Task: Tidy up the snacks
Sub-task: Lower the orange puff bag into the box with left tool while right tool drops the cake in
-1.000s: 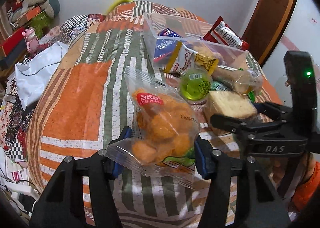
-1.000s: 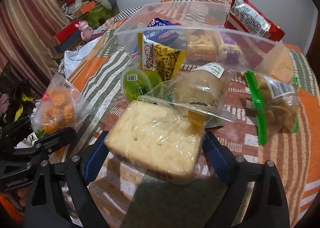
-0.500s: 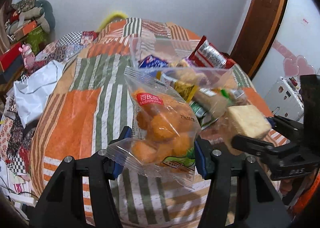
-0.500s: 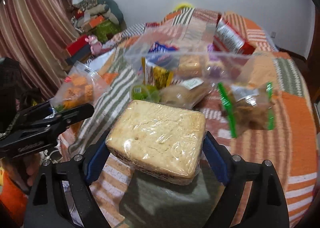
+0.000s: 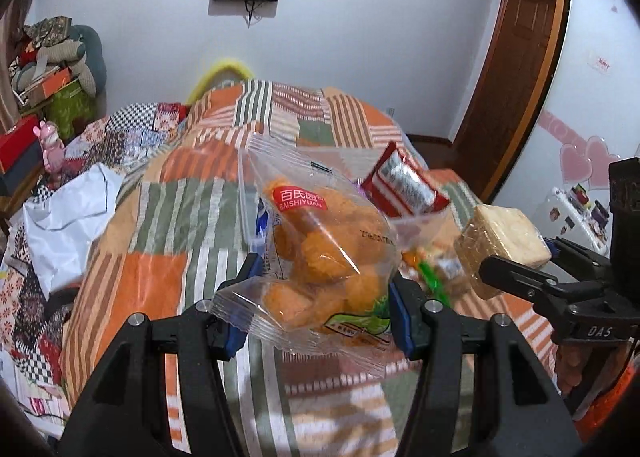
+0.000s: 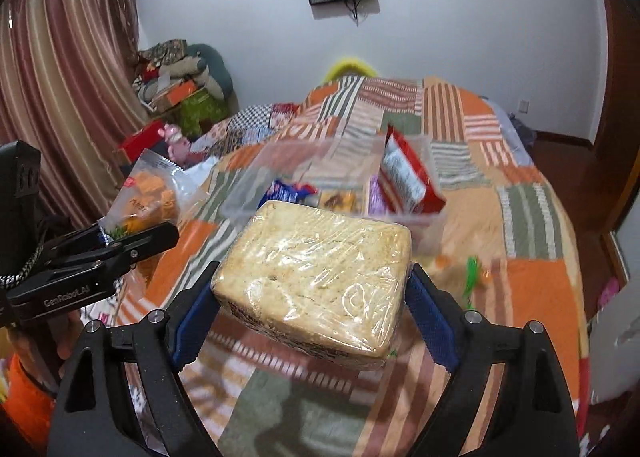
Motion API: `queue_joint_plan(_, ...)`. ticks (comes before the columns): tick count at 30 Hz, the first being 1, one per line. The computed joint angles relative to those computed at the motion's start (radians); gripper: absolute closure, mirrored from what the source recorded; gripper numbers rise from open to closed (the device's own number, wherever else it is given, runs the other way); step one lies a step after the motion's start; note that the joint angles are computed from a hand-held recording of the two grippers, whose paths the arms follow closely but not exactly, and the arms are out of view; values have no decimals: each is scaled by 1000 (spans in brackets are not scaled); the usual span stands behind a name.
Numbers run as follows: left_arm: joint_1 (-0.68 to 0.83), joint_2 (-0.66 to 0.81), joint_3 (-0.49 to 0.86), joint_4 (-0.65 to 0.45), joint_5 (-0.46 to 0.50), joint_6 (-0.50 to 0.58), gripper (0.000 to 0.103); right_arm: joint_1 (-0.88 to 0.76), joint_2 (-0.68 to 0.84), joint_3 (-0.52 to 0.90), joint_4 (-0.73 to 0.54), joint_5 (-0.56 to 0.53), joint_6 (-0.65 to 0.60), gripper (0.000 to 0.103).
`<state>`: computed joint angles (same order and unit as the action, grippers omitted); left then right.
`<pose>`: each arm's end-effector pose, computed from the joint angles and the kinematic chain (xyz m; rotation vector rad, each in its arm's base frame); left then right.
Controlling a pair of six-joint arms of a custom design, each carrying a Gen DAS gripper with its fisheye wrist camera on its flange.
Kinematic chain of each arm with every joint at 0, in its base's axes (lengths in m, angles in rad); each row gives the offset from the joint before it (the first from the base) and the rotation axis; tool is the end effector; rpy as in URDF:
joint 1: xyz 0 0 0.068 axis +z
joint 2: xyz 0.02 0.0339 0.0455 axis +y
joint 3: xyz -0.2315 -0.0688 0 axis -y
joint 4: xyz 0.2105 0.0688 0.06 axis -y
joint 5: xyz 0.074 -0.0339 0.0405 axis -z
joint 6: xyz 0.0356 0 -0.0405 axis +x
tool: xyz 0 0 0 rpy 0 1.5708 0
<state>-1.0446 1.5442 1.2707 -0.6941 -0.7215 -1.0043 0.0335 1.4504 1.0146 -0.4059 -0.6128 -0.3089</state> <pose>0.1659 -0.2388 0.2629 -0.2164 2.2315 -0.1554 0.2762 0.0297 0.2320 -0.6595 2.1994 0.5949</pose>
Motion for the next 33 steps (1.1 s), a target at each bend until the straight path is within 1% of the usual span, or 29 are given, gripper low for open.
queue_joint_plan(6,106,18,68,29,28,104,46,48,89,110,46,33,54,16)
queue_joint_plan(13,255,64,115,98,147,206,46,123,237,254,73,93,104,16)
queue_joint_plan(21,383,195,175,141,281,270,46,193,447,475,27,148,128,16)
queue_joint_plan(25,442,282,227,142,325,306,46,214,534,570,1,178,121,16)
queue_joint_plan(30,503,371,272,164,385,343,46,220,646,713,-63,183,110,16)
queue_joint_plan(33,528,412,296,175,412,353,46,224,692,769,-86,192,100,16)
